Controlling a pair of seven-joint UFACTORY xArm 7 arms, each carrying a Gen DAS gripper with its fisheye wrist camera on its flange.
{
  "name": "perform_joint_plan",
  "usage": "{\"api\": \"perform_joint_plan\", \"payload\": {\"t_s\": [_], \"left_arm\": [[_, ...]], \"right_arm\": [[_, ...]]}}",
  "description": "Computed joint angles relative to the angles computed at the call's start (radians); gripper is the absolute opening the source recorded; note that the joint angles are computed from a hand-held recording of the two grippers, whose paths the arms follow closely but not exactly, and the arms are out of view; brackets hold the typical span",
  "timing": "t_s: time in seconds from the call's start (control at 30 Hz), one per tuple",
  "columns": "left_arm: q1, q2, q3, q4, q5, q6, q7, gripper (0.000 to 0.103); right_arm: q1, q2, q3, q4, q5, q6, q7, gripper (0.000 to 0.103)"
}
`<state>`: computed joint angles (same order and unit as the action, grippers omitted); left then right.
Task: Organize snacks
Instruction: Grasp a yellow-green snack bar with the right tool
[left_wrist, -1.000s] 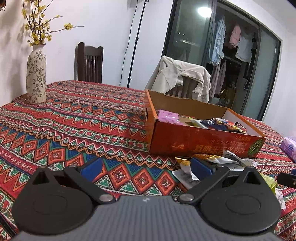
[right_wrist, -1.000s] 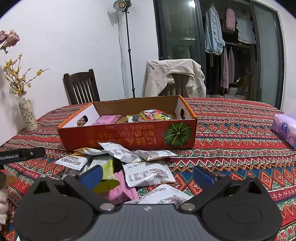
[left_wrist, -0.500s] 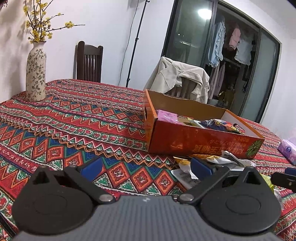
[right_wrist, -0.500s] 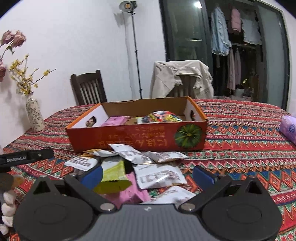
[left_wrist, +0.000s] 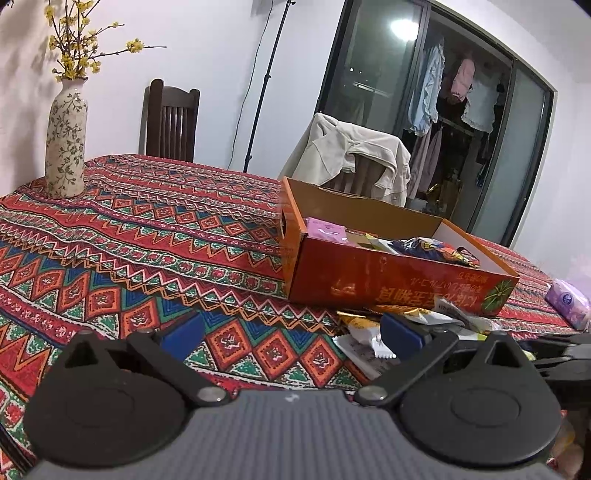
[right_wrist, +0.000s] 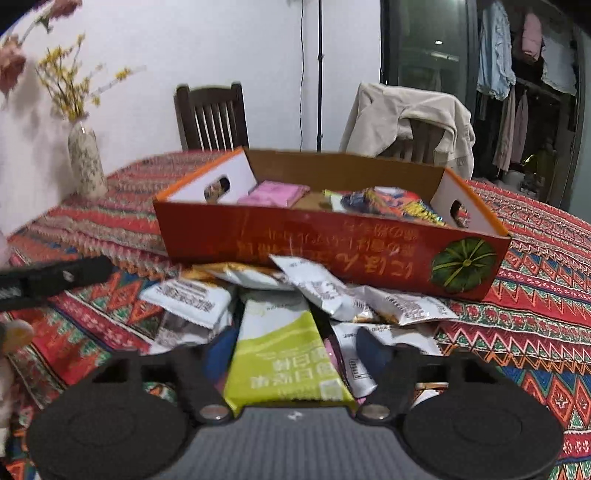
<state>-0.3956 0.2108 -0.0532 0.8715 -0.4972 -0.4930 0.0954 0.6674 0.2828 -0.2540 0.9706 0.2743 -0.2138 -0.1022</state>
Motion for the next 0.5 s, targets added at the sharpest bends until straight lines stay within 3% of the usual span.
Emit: {"api": "perform_joint_plan", "payload": {"t_s": [0.3,0.33,0.5], "left_arm": [[0.007,0.000,-0.001,0.000,0.022,0.010,-0.021,0.103],[0.004,0.000,0.002,0.001,0.016,0.011,-0.017,0.103],[-0.017,0.006,0.015,0.011,-0.027,0.016,0.014,0.103]], "right_arm": [[-0.131,-0.035,0.145,-0.068,-0.007,-0.104,-0.020,0.044],[-0.156,-0.042,0.171,-0.083,-0.008,-0.125,-0.018,0.037],[-0.278,-0.086,0.278,-0.148,-0.037,-0.213,0.021,0.038]]}}
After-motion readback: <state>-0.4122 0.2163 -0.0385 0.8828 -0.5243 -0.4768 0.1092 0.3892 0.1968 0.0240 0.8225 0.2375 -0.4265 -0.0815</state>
